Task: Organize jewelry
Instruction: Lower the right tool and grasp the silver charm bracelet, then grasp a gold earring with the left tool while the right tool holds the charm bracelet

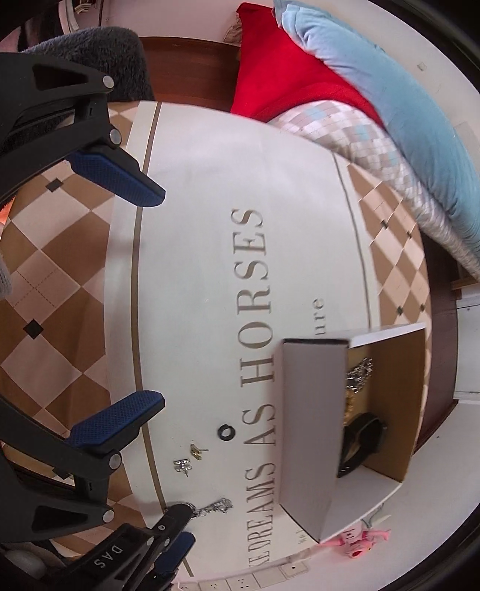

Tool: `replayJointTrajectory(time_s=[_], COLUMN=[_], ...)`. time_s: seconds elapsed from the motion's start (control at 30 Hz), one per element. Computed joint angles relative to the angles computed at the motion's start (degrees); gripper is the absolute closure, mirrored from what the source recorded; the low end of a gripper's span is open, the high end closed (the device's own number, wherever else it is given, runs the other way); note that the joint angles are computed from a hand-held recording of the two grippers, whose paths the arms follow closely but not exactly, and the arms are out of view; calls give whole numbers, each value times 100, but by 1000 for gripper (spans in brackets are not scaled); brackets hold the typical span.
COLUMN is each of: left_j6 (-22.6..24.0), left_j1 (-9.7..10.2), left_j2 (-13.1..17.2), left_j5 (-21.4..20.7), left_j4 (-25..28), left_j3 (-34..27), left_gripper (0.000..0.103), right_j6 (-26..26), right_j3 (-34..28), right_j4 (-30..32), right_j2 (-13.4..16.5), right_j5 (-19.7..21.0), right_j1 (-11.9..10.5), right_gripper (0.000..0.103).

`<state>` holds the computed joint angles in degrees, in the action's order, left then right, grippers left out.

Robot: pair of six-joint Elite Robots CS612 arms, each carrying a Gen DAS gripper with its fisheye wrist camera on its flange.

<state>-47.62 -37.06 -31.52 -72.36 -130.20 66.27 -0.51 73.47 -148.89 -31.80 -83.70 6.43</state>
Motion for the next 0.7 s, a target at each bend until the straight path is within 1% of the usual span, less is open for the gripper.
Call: replayJointTrajectory(time_s=[0.07,0.1,0.23,0.27,0.4,0.53,0.63,0.7], left_j6=[33,53,115,157,334,519,589,634], left_j1=[-4,-13,-22,-21,-50,-110,-139,-173], left_j2=[50,76,145,161,243,375,476,538], left_j5=[-55,-74,-247,-350,-749,-906,-926,-838], left_j4=[-2,1,-114,-201,-556,-609,-569,-502], left_j3=[-52,-86,-179,-193,-267,-482,-663,-791], left_gripper=[1,1,2,2,3,20,21,21], right_j6=[-144,-165,-119,-70,243,399,484,550], right_j3=[50,61,142,178,320,377,395,389], right_j4=[-175,-201,-251,-266,-347,-403,-376,-306], right_j2=[7,9,-20,-39,-173,-240,-252,-246], right_j5=[-272,-276,-197,-159,30,40,16,9], right_j1=[56,62,17,-12,-183,-273,-318,-338], right_gripper=[77,95,96,98,98,98,98,98])
